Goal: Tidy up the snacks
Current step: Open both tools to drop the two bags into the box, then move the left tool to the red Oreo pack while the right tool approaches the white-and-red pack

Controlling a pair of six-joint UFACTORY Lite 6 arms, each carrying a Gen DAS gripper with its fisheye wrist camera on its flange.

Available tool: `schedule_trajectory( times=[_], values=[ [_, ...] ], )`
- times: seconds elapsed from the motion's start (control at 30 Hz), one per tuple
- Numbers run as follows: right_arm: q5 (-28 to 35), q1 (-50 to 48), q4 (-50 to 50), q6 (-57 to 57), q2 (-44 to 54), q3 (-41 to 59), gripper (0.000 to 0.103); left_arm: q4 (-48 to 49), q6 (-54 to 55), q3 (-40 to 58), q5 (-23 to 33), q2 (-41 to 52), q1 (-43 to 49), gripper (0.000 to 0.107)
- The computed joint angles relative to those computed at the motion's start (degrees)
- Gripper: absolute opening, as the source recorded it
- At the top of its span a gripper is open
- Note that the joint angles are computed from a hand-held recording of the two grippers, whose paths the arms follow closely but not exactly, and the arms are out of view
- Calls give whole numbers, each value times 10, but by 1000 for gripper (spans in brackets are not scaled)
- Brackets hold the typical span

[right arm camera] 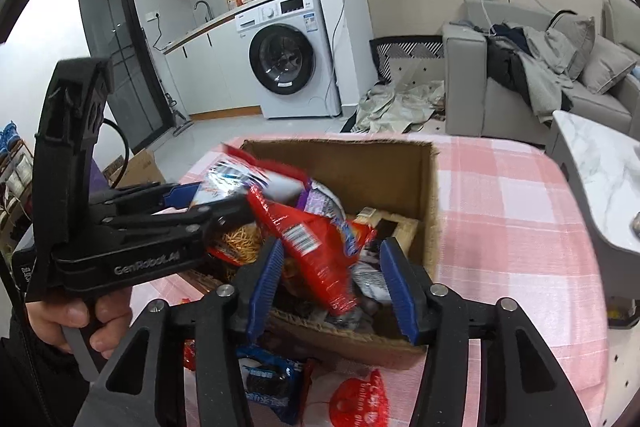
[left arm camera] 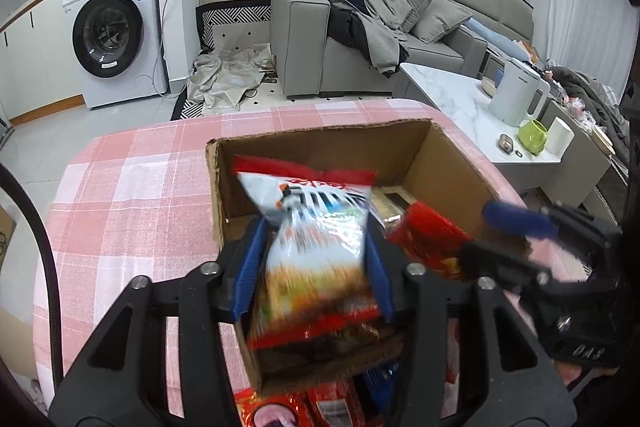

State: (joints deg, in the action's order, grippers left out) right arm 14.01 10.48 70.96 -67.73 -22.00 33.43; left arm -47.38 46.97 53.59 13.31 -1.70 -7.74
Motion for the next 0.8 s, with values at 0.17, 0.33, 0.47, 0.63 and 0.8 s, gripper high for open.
schedule_trajectory(
  times=[0.17,0.33,0.47,0.63,0.8],
  values=[
    [50,-51,-39,24,-63,-33,80,-27,29,-47,22,-69,17,84],
    [88,-104,-114,100,-170,-78,101,-8,12,-108,32,-160,39,102],
    [115,-128,-196,184,-234,-104,103,48,-38,-157,54,-236,58,102],
    [146,-146,-286,271,-301,-141,103,109,-88,-223,89,-334,85,102],
    [149,-125,-341,338,-339,-180,103,189,-148,-289,109,-413,91,102]
  ],
)
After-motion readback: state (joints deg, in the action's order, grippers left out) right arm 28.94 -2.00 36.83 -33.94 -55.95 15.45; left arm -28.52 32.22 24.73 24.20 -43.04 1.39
